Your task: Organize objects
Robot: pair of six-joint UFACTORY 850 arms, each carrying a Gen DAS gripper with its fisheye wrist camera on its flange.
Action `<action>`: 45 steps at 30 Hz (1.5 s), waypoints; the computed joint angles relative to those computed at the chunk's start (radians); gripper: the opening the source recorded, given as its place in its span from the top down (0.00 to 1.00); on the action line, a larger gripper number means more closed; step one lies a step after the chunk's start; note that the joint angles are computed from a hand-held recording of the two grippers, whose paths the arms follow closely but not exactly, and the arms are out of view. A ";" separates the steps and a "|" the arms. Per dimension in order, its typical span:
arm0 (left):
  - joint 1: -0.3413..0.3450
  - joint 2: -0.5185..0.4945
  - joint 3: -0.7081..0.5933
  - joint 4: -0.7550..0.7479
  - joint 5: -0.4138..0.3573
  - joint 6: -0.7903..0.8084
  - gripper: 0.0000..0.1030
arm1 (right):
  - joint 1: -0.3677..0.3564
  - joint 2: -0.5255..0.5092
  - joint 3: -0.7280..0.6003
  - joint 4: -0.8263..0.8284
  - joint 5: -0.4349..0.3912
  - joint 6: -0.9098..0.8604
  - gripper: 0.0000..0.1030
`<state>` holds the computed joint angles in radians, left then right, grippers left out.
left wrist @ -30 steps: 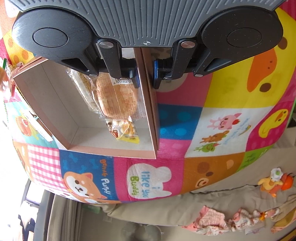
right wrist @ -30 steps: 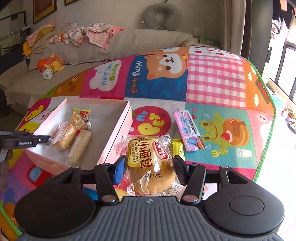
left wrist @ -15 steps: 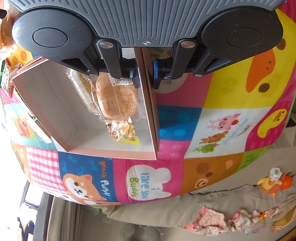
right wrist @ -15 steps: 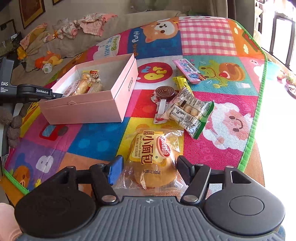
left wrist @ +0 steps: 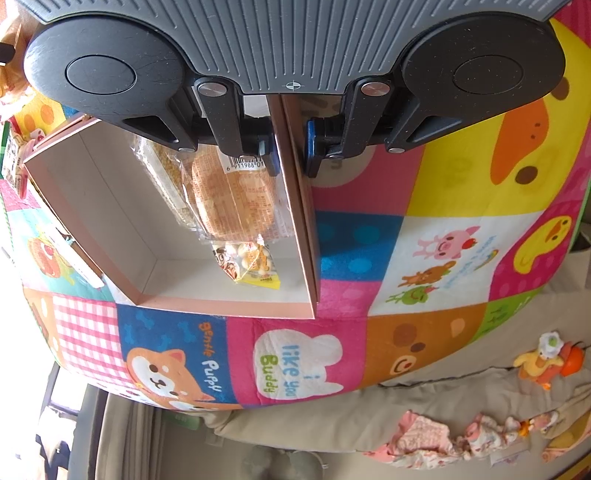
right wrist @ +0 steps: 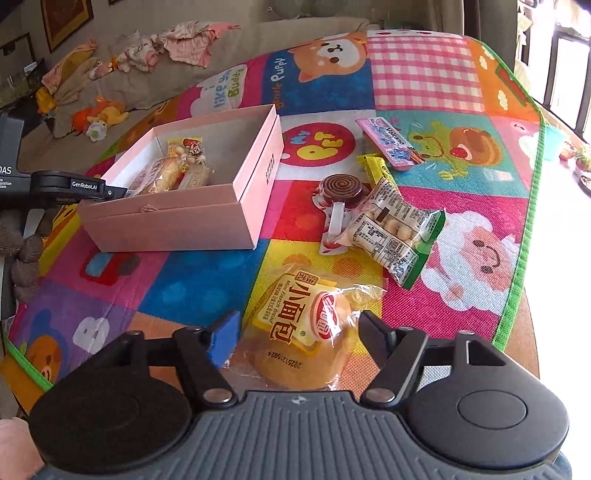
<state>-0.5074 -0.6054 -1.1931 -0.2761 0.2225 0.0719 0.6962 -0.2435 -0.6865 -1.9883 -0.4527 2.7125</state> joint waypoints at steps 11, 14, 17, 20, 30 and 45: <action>0.000 0.002 0.003 0.024 0.002 -0.028 0.83 | 0.010 0.079 -0.001 -0.404 0.147 0.296 0.59; 0.000 0.002 0.002 0.019 0.001 -0.023 0.83 | 0.032 0.083 -0.026 -0.392 0.147 0.227 0.61; 0.000 0.002 0.003 0.020 0.001 -0.024 0.83 | 0.052 0.063 -0.054 -0.246 0.138 0.042 0.61; -0.001 0.002 0.004 0.026 0.002 -0.031 0.83 | 0.064 0.027 -0.077 -0.009 0.127 -0.206 0.60; 0.000 0.002 0.004 0.025 0.002 -0.030 0.83 | 0.030 -0.009 -0.064 -0.109 0.191 -0.054 0.20; -0.003 0.005 0.009 0.015 0.006 -0.020 0.83 | 0.014 0.036 -0.124 -0.463 0.260 0.179 0.52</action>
<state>-0.5102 -0.6008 -1.1839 -0.2616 0.2284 0.0516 0.7102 -0.2073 -0.8102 -2.4508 -0.1927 2.8918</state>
